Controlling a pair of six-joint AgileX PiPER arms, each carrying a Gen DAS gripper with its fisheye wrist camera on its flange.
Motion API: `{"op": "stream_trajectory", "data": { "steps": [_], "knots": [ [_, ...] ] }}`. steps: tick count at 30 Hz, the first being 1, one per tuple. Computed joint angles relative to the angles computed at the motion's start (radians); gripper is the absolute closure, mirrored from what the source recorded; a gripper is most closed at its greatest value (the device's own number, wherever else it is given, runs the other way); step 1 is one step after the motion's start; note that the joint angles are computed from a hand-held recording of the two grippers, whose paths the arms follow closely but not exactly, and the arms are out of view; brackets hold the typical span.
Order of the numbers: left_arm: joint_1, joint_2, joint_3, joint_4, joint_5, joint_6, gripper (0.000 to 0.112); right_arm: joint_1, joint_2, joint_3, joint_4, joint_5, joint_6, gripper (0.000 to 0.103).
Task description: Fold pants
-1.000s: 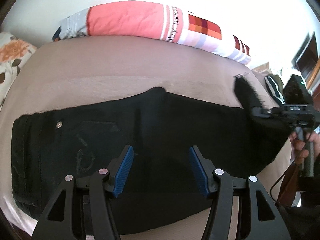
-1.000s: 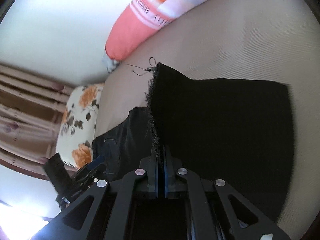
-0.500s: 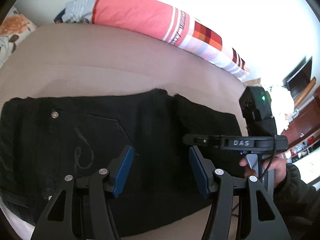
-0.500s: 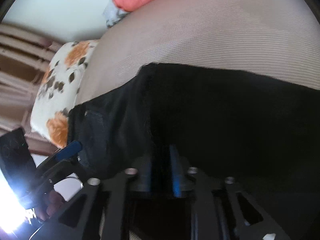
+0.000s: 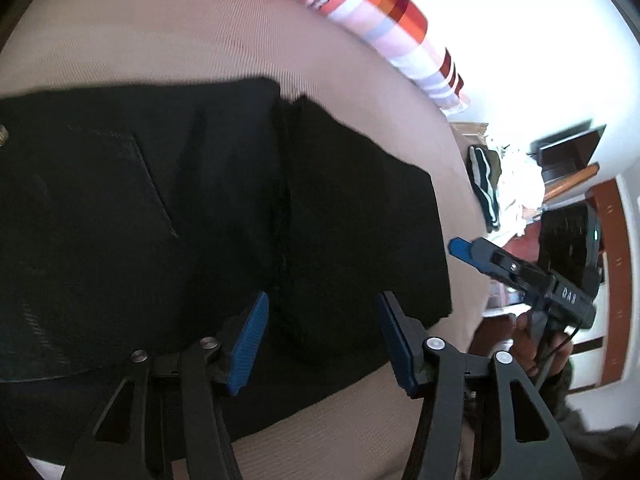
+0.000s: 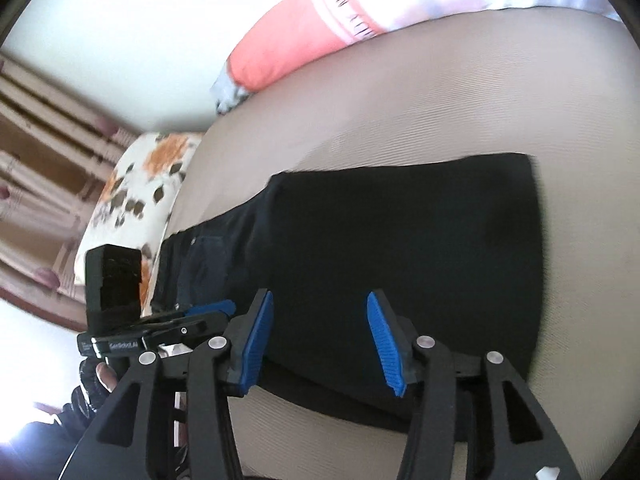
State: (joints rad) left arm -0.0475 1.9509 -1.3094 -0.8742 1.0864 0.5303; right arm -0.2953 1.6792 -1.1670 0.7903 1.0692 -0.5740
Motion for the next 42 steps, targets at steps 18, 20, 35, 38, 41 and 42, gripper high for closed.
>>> {"op": "stream_trajectory", "data": {
  "steps": [18, 20, 35, 38, 41, 42],
  "knots": [
    [-0.06, 0.116, -0.073, 0.005, 0.055, -0.201, 0.104, -0.104, 0.049, 0.075, 0.09, -0.01, -0.098, 0.051],
    [-0.078, 0.072, -0.044, 0.028, 0.023, -0.202, 0.104, -0.096, 0.049, 0.082, 0.085, -0.024, -0.088, 0.051],
    [-0.094, -0.018, 0.024, 0.157, -0.058, -0.227, 0.097, 0.019, 0.037, 0.102, -0.158, -0.187, 0.051, 0.052],
    [-0.146, -0.101, 0.032, 0.316, -0.167, -0.313, 0.095, 0.021, 0.019, 0.094, -0.16, -0.198, 0.053, 0.052],
    [-0.177, -0.137, 0.012, 0.36, -0.259, -0.319, 0.092, 0.054, -0.001, 0.066, -0.266, -0.268, 0.12, 0.052],
    [-0.185, -0.128, -0.009, 0.358, -0.267, -0.308, 0.091, 0.068, 0.006, 0.046, -0.311, -0.29, 0.149, 0.052]
  ]
}}
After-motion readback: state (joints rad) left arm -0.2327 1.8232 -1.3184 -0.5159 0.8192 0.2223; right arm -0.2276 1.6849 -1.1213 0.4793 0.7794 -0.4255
